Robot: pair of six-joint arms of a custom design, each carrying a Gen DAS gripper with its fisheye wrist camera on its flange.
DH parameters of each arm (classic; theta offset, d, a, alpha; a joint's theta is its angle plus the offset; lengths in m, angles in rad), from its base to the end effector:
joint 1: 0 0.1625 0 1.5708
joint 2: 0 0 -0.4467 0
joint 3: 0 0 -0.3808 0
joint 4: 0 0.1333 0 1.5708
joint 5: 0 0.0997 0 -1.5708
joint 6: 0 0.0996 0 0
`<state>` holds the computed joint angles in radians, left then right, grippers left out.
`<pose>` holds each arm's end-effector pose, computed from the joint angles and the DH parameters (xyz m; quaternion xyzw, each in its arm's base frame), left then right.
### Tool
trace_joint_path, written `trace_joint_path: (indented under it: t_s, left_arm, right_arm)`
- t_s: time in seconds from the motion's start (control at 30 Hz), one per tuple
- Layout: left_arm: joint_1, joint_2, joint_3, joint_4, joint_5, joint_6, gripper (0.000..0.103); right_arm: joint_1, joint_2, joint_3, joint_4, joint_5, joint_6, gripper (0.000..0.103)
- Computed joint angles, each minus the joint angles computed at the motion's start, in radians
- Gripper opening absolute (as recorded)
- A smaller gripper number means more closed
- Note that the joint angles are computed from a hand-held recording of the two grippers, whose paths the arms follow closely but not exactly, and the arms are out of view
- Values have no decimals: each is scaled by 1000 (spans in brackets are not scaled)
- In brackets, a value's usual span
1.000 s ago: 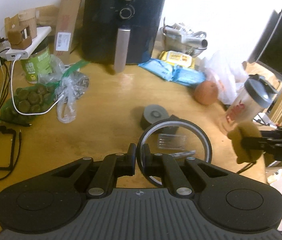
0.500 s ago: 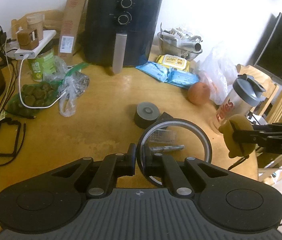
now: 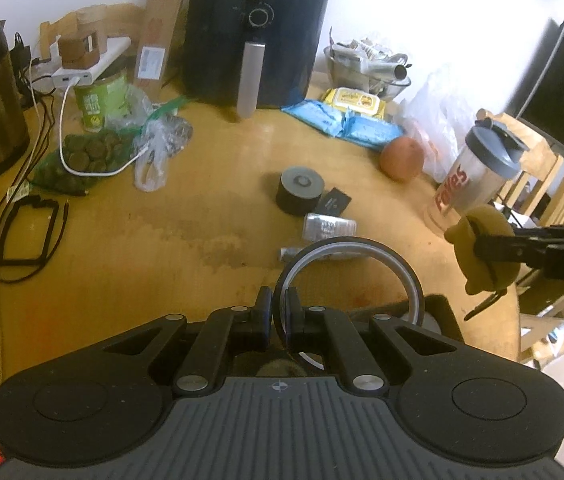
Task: Organize rigid objects
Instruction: 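Carry the tape ring and sponge over the cardboard box with both grippers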
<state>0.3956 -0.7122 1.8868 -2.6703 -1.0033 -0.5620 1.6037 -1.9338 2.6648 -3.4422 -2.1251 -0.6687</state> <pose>-0.4615 -0.3952 0.0119 0.2996 0.9114 -0.1903 0.2082 0.0888 -0.2407 0.3811 0.1395 -0.8111 0.4212 0.3811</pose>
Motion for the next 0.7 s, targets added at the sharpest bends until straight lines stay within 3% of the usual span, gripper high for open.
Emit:
trace_joint_path:
  t_s: [0.53, 0.7]
  left_arm:
    - [-29, -14, 46, 56, -58, -44, 7]
    - [-30, -2, 35, 44, -100, -7, 15]
  right_arm:
    - [-6, -55, 58, 61, 17, 33, 45]
    - [5, -61, 68, 70, 2, 37, 45]
